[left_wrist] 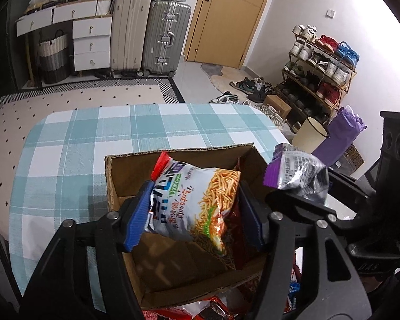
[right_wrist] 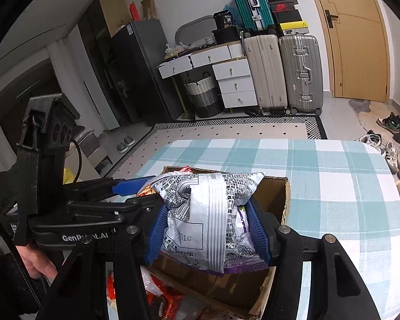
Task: Organize snacks
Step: 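Carry both held bags over the cardboard box with both grippers, then open both grippers to drop the bags into the box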
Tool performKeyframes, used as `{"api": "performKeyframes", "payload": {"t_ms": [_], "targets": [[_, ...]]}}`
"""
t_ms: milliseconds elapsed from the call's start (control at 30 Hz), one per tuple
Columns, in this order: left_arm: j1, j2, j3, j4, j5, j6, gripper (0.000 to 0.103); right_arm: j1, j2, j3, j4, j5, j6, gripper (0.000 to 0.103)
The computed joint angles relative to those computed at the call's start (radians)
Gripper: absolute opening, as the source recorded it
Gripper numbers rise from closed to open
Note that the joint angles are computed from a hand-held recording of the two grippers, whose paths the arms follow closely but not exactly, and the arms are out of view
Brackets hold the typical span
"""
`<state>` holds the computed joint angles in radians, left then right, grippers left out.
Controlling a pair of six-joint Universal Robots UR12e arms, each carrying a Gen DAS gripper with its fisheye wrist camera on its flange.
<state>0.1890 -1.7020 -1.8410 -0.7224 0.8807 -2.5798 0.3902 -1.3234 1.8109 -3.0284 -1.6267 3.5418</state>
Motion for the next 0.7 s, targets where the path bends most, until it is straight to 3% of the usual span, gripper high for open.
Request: {"api": "performKeyframes", "payload": {"t_ms": [33, 100, 200, 267, 700], "targets": [[-0.002, 0.001, -0.001, 0.012, 0.014, -0.009, 0.065, 0.001, 0.001, -0.001, 0.003, -0.005, -0.004, 0.06], [-0.002, 0.004, -0.005, 0.029, 0.026, -0.013, 0.068, 0.007, 0.004, -0.007, 0.024, -0.035, -0.018, 0.076], [0.004, 0.013, -0.012, 0.036, 0.022, -0.013, 0.078, 0.013, 0.001, 0.0, 0.005, -0.059, -0.034, 0.082], [0.008, 0.021, -0.018, 0.043, 0.02, -0.014, 0.079, 0.016, -0.003, 0.005, -0.006, -0.074, -0.031, 0.086], [0.052, 0.119, -0.08, 0.085, 0.016, -0.026, 0.081, 0.044, -0.061, 0.041, -0.041, -0.133, -0.04, 0.086]]}}
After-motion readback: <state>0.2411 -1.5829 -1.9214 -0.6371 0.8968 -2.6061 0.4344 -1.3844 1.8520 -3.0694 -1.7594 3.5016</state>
